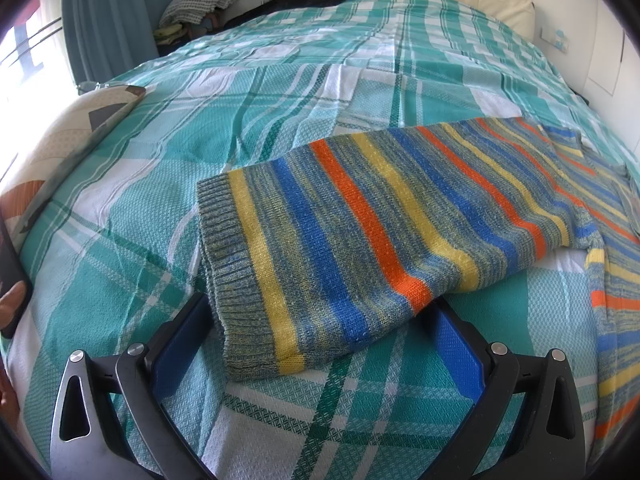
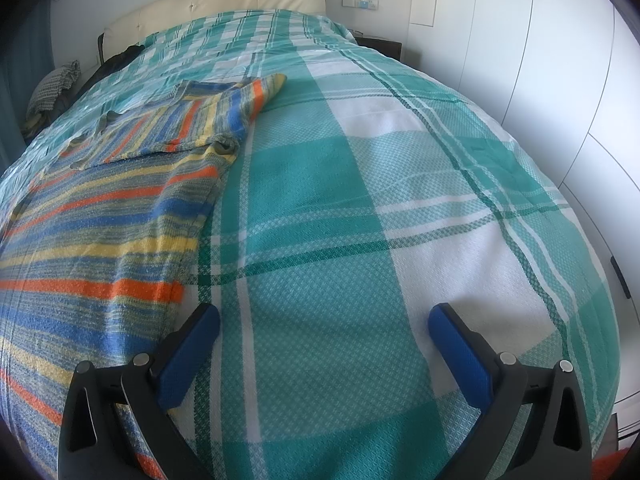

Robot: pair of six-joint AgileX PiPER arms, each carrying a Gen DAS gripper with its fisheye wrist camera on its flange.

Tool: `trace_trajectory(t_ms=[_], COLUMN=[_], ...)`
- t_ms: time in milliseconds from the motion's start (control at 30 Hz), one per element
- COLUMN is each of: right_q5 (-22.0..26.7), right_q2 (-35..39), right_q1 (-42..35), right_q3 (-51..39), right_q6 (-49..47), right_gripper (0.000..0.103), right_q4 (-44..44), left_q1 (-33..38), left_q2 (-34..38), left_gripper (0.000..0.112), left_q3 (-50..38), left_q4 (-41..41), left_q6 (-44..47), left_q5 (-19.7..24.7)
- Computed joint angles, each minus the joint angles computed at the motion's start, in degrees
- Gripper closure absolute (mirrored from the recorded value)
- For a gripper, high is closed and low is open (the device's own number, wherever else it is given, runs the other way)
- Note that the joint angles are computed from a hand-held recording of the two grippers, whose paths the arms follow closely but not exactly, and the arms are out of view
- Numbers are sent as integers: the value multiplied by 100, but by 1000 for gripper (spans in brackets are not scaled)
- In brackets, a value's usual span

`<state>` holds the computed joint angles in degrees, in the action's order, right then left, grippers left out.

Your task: Fold small clothes

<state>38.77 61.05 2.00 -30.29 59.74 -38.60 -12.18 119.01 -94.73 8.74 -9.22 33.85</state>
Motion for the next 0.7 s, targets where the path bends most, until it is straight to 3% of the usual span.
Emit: trace_trajectory(t_ms=[700], right_q5=[-13], right_q2=[8], right_q1=[4], right_q3=[9], right_q6=[23], right_gripper=[0], right_q4=[-14], left_q1=[-6], left_q2=[-3], left_gripper=[10], left_q3=[8], left_q4=[18], left_q6=[-22], left_q5=[-5])
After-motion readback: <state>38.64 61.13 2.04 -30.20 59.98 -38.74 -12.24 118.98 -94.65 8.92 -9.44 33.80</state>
